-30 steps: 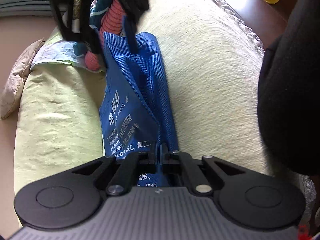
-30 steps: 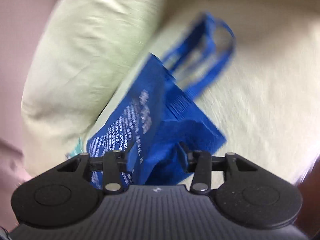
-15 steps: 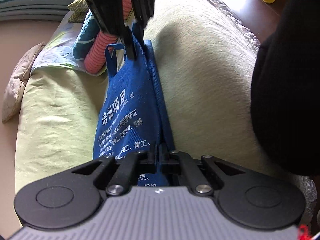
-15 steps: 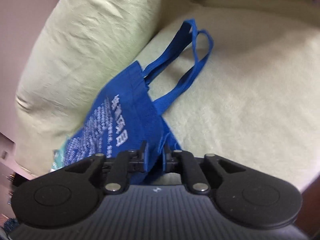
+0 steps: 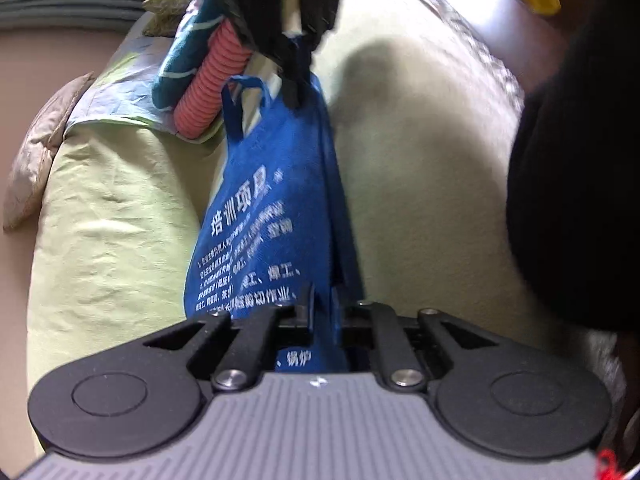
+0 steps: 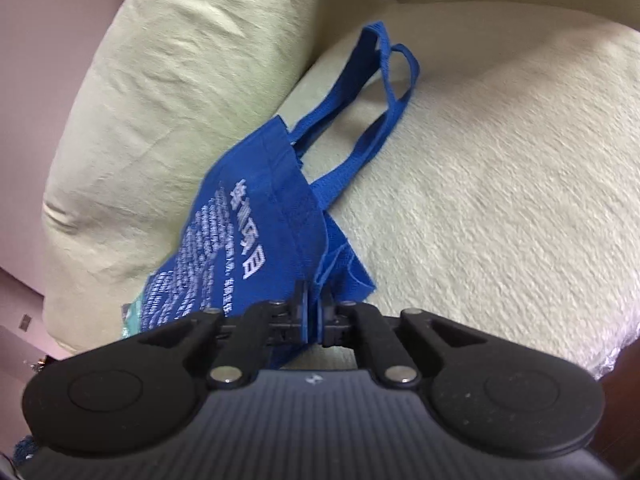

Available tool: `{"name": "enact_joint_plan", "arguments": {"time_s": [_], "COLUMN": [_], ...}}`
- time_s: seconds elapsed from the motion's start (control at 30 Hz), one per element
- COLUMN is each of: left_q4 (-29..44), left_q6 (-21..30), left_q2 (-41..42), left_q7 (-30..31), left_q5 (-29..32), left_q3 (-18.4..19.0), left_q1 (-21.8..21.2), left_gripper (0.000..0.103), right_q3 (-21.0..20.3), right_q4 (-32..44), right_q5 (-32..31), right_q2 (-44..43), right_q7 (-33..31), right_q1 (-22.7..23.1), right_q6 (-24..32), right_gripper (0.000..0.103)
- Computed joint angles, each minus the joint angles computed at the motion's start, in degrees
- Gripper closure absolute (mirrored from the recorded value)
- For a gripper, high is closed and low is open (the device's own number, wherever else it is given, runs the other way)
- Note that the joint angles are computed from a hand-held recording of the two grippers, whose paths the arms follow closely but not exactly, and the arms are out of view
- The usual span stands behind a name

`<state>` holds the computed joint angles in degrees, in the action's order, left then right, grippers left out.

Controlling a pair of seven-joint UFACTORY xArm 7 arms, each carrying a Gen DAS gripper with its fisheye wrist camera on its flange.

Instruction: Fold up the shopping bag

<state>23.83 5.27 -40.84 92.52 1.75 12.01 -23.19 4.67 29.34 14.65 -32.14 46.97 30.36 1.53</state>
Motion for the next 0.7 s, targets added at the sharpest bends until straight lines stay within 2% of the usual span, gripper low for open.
{"name": "enact_joint_plan", "arguments": {"time_s": [0.03,0.1,0.17,0.2,0.23,0.27,0.3,0.37,0.4,0.47,0.57,0.63,0.7], "left_q4": [0.46,1.56,1.09,0.46,0.48,0.56,0.65,0.44,0.06,-0.48,-0.64,-0.95,-1.30], "left_q6": [2.26,5.91,5.38,4.53,4.87,5.22,5.45,5.26,4.76,4.04,3.92,3.51,2.71], "left_q2": [-0.93,-1.37,-1.01,-1.22,-1.40,-1.45,-1.48,-1.59,-1.68,-1.83,-1.82,-1.90,-1.70], "left_q7": [-0.32,-1.14,-0.82,0.08,0.27,0.21,0.43,1.15,1.61,1.76,1.23,1.06,-0.37], "left_q5": [-0.74,-1.94,-2.48,-2.59,-2.85,-3.17,-3.34,-3.41,-3.25,-3.12,-3.17,-3.03,-3.11], "left_q3": [0.50,0.15,-0.11,0.38,0.47,0.40,0.41,0.33,0.23,-0.16,-0.58,-0.71,-1.65], "left_q1": [-0.92,-1.12,-0.74,-1.17,-1.30,-1.26,-1.29,-1.24,-1.16,-0.85,-0.45,-0.26,0.47], "left_gripper": [0.103,0.103,0.103,0.103,0.103,0.103,0.103,0.103,0.103,0.103,0.103,0.103,0.103], "right_q3": [-0.13,2.17,4.63,6.08,7.13,8.43,10.21,16.43,19.86,23.38,21.01,19.52,20.94], "right_q4": [0.15,1.09,2.55,4.16,5.62,7.27,9.30,13.92,16.07,18.19,19.31,19.35,17.94], "right_q5": [-0.53,-2.82,-5.49,-7.31,-8.77,-10.50,-12.91,-20.52,-25.56,-32.99,-34.34,-33.36,-35.17], "right_q2": [-0.09,0.34,0.51,0.29,0.36,0.35,-0.05,-1.38,-2.20,-3.05,1.19,4.76,5.29], "right_q7": [-0.65,-1.39,-2.11,-2.54,-2.87,-3.00,-2.91,0.47,2.40,3.56,-2.85,-7.73,-6.02], "right_q1": [-0.10,-2.89,-5.79,-7.42,-8.62,-10.06,-11.94,-18.59,-22.19,-25.65,-20.78,-16.47,-17.15], "right_q6": [0.50,2.65,5.78,9.08,11.59,14.40,18.12,25.12,27.47,27.18,23.88,23.65,23.60], "right_gripper": [0.101,0.103,0.103,0.102,0.100,0.094,0.085,0.077,0.077,0.078,0.092,0.094,0.094]}}
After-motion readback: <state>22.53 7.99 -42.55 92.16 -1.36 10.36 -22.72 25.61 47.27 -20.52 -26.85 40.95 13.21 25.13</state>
